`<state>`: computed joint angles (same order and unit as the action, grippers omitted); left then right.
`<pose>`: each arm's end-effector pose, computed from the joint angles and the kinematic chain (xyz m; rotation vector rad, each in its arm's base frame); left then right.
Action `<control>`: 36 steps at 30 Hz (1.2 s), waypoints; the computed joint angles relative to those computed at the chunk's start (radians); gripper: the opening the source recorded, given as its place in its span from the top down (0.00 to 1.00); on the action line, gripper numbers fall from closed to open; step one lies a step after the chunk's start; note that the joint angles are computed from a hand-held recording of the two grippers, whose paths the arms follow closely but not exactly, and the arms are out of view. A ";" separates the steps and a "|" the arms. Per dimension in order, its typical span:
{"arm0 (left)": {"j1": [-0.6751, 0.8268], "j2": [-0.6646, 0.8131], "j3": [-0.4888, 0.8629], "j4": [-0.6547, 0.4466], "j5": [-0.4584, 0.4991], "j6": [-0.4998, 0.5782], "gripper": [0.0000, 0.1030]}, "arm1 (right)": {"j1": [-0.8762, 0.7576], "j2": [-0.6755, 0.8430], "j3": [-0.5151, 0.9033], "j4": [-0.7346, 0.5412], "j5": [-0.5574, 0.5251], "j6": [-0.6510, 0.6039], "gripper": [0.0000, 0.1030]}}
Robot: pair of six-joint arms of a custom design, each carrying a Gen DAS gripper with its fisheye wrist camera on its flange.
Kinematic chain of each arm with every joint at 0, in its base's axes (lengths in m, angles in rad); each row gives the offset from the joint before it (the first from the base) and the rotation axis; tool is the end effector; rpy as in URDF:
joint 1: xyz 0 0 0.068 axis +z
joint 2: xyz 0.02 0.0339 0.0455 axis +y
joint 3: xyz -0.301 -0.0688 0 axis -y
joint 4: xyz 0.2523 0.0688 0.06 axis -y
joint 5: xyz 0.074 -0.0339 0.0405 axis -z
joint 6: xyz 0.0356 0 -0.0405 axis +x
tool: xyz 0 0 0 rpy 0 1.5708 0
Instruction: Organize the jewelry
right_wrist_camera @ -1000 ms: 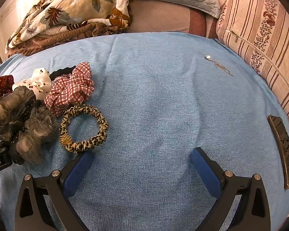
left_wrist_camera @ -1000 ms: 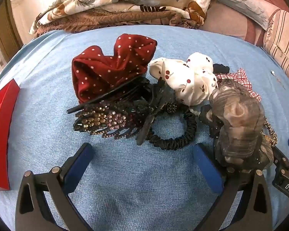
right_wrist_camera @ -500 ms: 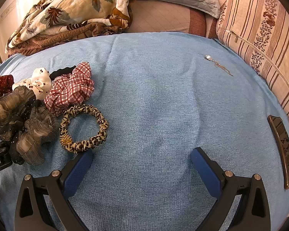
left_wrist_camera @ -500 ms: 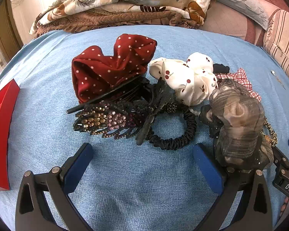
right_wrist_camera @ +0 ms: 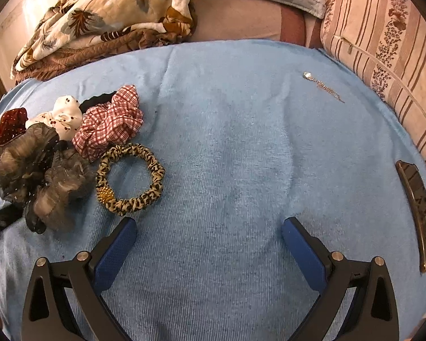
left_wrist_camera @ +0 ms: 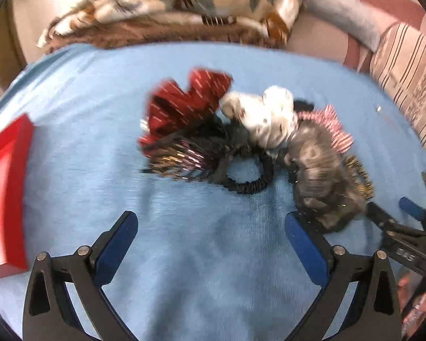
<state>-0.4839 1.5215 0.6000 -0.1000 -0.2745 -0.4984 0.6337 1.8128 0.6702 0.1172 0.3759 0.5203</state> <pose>0.2364 -0.1134 0.1571 -0.1169 2.5314 -0.0281 0.2552 0.1713 0.1095 -0.0089 2.4902 -0.0170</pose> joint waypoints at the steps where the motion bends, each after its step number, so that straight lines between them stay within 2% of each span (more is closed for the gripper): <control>1: -0.010 -0.055 -0.017 -0.024 -0.026 -0.003 0.00 | 0.009 -0.010 -0.004 -0.004 0.020 0.012 0.00; 6: -0.042 -0.308 -0.083 -0.171 -0.117 -0.043 0.00 | 0.066 -0.104 -0.075 0.004 0.112 0.094 0.00; 10: -0.091 -0.428 -0.092 -0.306 -0.187 -0.081 0.00 | 0.150 -0.177 -0.117 -0.032 0.197 0.176 0.00; 15: -0.149 -0.617 -0.116 -0.432 -0.211 -0.123 0.00 | 0.315 -0.206 -0.110 -0.187 0.314 0.344 0.00; 17: -0.214 -0.673 -0.118 -0.482 -0.262 -0.155 0.00 | 0.364 -0.221 -0.105 -0.240 0.354 0.389 0.00; 22: -0.445 -0.743 -0.070 -0.666 -0.473 -0.305 0.00 | 0.484 -0.286 -0.077 -0.353 0.397 0.479 0.00; 25: -0.549 -0.766 -0.041 -0.770 -0.548 -0.410 0.00 | 0.544 -0.305 -0.043 -0.430 0.427 0.534 0.00; 28: -0.617 -0.765 -0.016 -0.848 -0.581 -0.493 0.00 | 0.607 -0.301 -0.006 -0.510 0.487 0.583 0.00; 32: -0.644 -0.765 -0.011 -0.886 -0.585 -0.526 0.00 | 0.673 -0.277 0.058 -0.632 0.562 0.656 0.00; 36: -0.654 -0.744 -0.008 -0.918 -0.581 -0.561 0.00 | 0.694 -0.272 0.080 -0.677 0.583 0.687 0.00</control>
<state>-1.1376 0.7778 0.5925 -1.0177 -0.8560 -1.0598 1.3272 1.5404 0.7506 -0.5602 0.9586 1.2073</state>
